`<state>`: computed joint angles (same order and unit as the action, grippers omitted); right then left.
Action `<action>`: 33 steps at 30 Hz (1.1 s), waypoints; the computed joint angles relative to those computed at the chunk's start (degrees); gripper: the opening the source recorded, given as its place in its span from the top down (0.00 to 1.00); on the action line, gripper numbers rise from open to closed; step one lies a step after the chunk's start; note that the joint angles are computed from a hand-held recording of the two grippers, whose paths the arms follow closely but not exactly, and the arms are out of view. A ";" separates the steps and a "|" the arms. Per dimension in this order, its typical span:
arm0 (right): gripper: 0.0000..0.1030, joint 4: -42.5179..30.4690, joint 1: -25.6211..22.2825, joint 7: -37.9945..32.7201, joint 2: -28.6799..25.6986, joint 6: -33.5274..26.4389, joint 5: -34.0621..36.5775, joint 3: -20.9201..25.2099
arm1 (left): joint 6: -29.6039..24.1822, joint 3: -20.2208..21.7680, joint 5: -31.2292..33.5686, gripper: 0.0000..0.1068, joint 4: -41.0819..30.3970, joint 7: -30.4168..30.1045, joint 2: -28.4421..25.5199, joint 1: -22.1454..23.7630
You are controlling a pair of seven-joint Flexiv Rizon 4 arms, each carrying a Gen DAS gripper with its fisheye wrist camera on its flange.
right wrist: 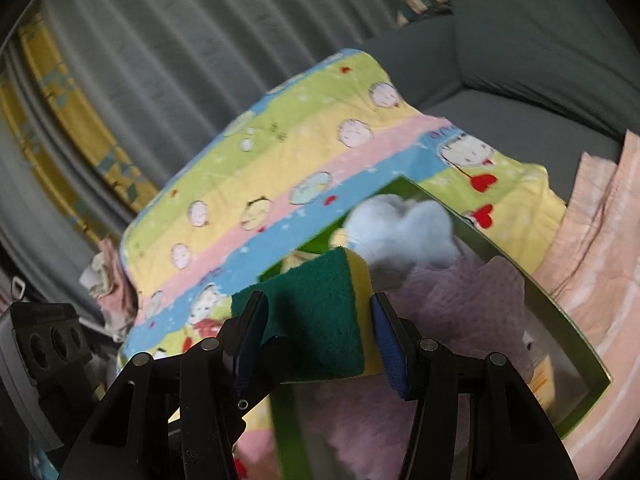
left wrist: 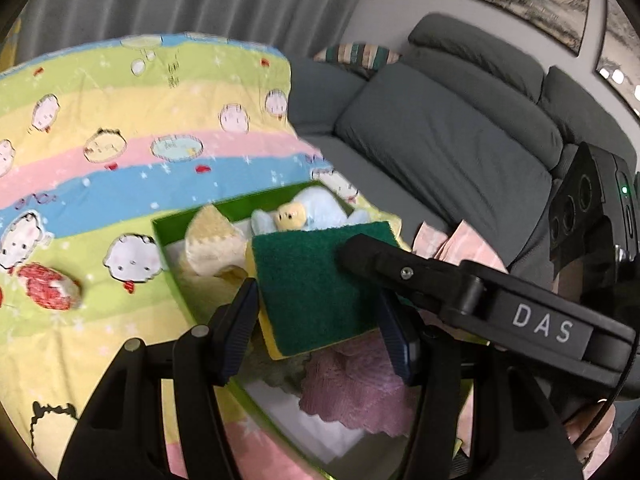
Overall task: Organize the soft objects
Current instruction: 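Carry the sponge into the green box and open the right gripper, then move the right gripper to the red-and-white knit item and grasp it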
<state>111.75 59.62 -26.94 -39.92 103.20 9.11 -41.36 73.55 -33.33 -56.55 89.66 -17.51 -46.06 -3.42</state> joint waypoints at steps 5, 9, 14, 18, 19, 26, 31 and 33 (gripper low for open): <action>0.46 -1.07 -8.30 1.00 1.26 -1.74 -1.96 8.34 | -6.90 9.15 9.17 0.45 -6.00 -12.37 -2.69 -5.26; 0.46 -2.49 -16.57 0.85 1.62 -1.61 -4.80 17.15 | -8.29 10.91 13.62 0.45 -7.80 -18.22 -3.81 -6.07; 0.46 -2.72 -15.72 2.05 1.08 -2.90 -6.01 15.72 | -5.26 8.94 15.42 0.45 -6.17 -18.27 -3.65 -4.85; 0.46 -2.41 -13.51 2.98 0.85 -4.00 -7.50 12.93 | -2.21 5.07 14.31 0.45 -2.47 -16.24 -2.13 -1.69; 0.46 -2.15 -12.24 3.39 0.68 -4.00 -7.59 11.38 | -0.97 3.16 13.08 0.45 -0.82 -14.95 -1.49 -0.15; 0.15 2.01 4.19 6.70 -1.68 -7.40 -7.39 -6.90 | 8.43 -10.22 3.68 0.25 11.18 -2.57 3.38 12.00; 0.14 3.89 10.28 8.01 -3.04 -6.95 -7.34 -13.31 | 12.52 -16.13 1.38 0.20 17.88 -0.78 5.16 21.06; 0.13 3.98 12.40 8.03 -3.72 -7.29 -6.97 -15.39 | 14.03 -17.45 1.47 0.18 19.66 -1.51 5.16 24.13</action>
<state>115.74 72.01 -18.90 -43.64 95.91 2.14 -56.75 87.57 -50.78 -55.08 109.32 -19.03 -40.90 20.71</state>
